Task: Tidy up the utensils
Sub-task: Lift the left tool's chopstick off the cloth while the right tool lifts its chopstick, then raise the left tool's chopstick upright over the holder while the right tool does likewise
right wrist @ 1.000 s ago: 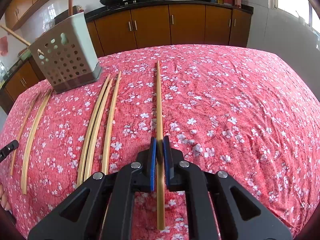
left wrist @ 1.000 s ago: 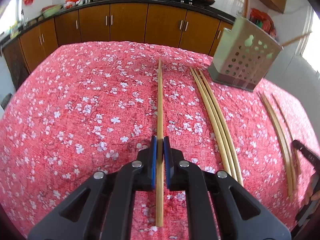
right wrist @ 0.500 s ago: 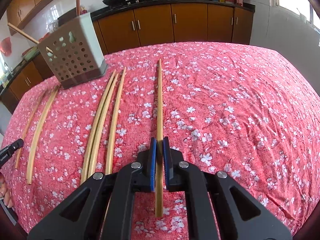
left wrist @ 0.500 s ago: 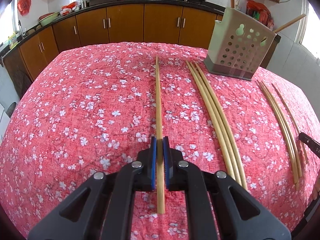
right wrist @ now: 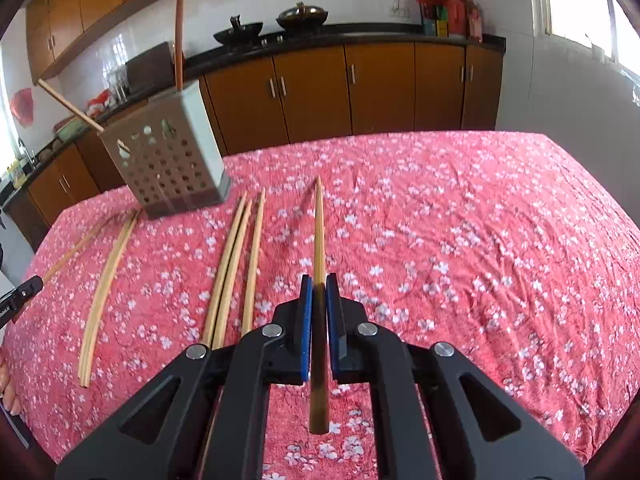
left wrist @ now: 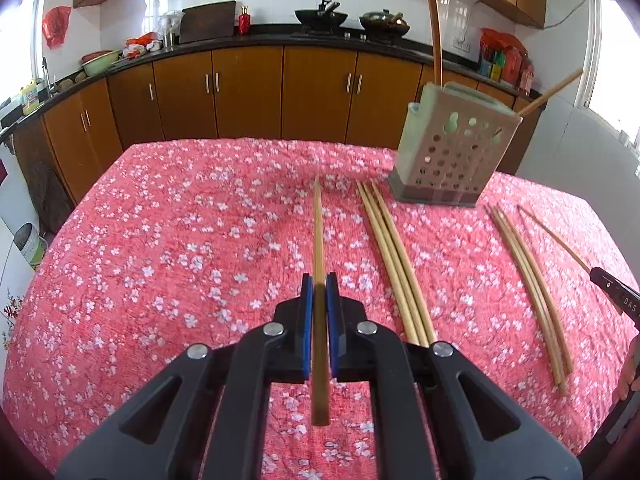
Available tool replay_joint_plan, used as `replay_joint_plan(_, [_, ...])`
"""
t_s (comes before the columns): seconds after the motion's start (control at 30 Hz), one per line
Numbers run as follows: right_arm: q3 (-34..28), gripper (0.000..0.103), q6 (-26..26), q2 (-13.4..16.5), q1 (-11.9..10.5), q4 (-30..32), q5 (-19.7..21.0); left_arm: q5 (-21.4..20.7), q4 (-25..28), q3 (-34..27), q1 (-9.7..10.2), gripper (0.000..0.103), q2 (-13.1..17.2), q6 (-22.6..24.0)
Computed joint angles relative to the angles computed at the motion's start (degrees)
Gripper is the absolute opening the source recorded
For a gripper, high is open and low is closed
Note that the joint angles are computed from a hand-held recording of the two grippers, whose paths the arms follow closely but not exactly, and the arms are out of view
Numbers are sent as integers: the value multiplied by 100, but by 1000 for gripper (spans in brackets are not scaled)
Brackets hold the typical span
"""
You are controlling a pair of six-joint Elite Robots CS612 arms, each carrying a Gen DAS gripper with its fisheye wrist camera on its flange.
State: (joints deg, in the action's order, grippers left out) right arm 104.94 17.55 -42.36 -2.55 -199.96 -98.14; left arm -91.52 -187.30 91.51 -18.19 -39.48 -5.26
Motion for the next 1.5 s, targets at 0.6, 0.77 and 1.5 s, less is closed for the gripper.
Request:
replay_joint_plan(0.6, [64, 8, -26, -173, -5, -1058, -41, -53, -1036, 43, 42, 8, -268, -360])
replay_joint_plan(0.77, [35, 8, -80, -161, 8, -1045, -51, -42, -1038, 19, 38, 8, -254, -334])
replay_joint_plan(1.5, [-479, 8, -496, -301, 111, -2096, 443, -394, -1790, -337, -131, 8, -415, -386])
